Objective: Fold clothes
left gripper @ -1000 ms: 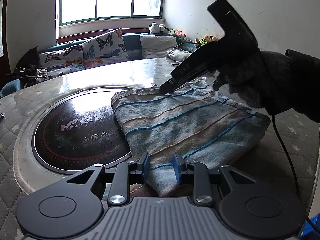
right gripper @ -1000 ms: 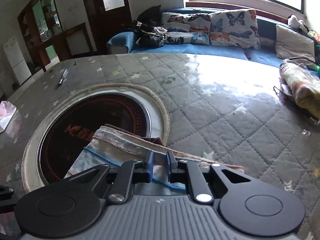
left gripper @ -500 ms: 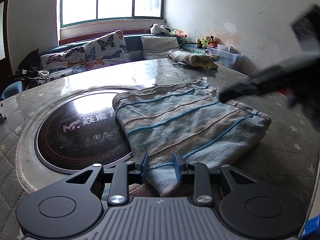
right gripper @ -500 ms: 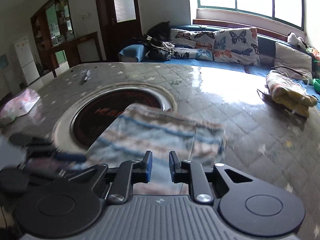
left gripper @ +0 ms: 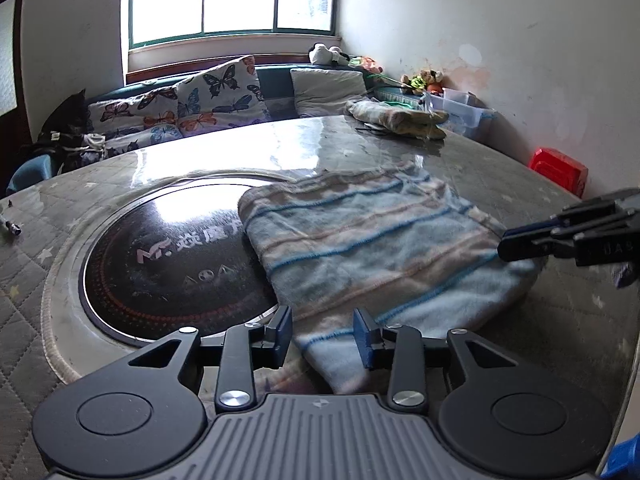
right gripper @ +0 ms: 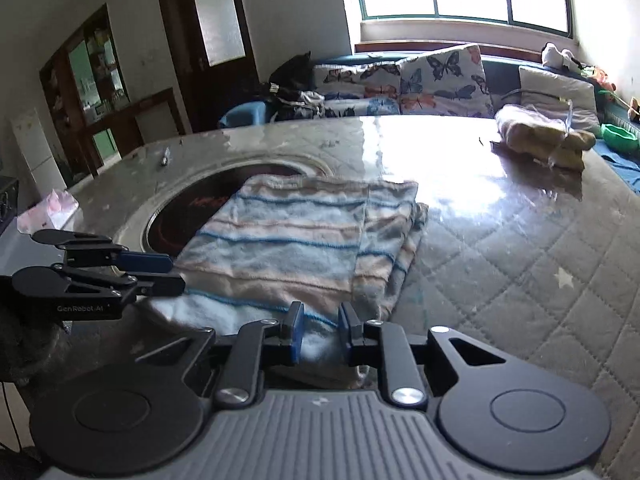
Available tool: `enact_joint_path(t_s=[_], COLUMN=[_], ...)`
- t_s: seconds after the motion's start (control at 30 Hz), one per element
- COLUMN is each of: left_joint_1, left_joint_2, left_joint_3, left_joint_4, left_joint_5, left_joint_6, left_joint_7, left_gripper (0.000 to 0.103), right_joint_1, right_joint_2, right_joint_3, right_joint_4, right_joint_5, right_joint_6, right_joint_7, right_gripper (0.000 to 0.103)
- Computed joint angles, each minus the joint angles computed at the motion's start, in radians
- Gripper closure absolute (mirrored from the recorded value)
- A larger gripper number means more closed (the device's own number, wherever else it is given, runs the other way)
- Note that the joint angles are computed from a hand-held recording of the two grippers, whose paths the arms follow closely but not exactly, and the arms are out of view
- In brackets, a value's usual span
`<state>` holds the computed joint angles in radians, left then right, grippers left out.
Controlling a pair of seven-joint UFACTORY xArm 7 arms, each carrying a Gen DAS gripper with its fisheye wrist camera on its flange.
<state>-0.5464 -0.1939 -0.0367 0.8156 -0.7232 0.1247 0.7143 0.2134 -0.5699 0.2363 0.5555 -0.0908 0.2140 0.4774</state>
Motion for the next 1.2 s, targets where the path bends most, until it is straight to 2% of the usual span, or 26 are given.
enact_joint_path(t_s=[0.17,0.23,0.37,0.57,0.7,0.9,0.97,1.03,1.13,1.2], left_joint_1=[0.016,0.033,0.085,0.156,0.183,0.247,0.276,0.295,0.296,0.288], left_joint_2=[0.060,0.106,0.210,0.354,0.421,0.432,0.402,0.363,0.300,0.251], left_joint_3=[-0.006,-0.017,-0.051,-0.106,-0.118,-0.183,-0.211,-0.226,-0.224,-0.213], left_joint_4=[0.086,0.145,0.276,0.436,0.500,0.499,0.471,0.437,0.377,0.328], left_joint_5=[-0.002,-0.018,-0.049,0.028,0.128,0.174,0.163,0.142,0.104,0.060], left_joint_6=[-0.016,-0.002,0.060,0.119,0.134,0.115,0.105,0.109,0.105,0.104], left_joint_7=[0.001,0.004,0.024,-0.064,-0.161,-0.207,-0.204,-0.187,-0.163,-0.134], left_gripper=[0.067,0.067,0.067,0.067,0.068,0.069,0.068,0.068,0.058,0.055], right_joint_1=[-0.003,0.000,0.002,0.020,0.029,0.033,0.036,0.029,0.006,-0.014], right_joint_2=[0.036,0.047,0.051,0.055,0.057,0.055,0.051,0.047,0.045,0.045], right_joint_3=[-0.002,-0.005,-0.006,-0.025,-0.036,-0.038,-0.039,-0.031,-0.011,0.004], right_joint_4=[0.008,0.007,0.001,-0.004,-0.009,-0.010,-0.008,-0.006,-0.002,0.002], right_joint_5=[0.001,0.005,0.008,0.025,0.036,0.049,0.053,0.054,0.050,0.045], right_joint_6=[-0.033,-0.045,-0.058,-0.069,-0.076,-0.077,-0.075,-0.079,-0.089,-0.099], right_joint_7=[0.002,0.004,0.007,-0.005,-0.016,-0.021,-0.021,-0.012,0.014,0.038], right_gripper=[0.084,0.080,0.079,0.079,0.079,0.078,0.071,0.070,0.065,0.065])
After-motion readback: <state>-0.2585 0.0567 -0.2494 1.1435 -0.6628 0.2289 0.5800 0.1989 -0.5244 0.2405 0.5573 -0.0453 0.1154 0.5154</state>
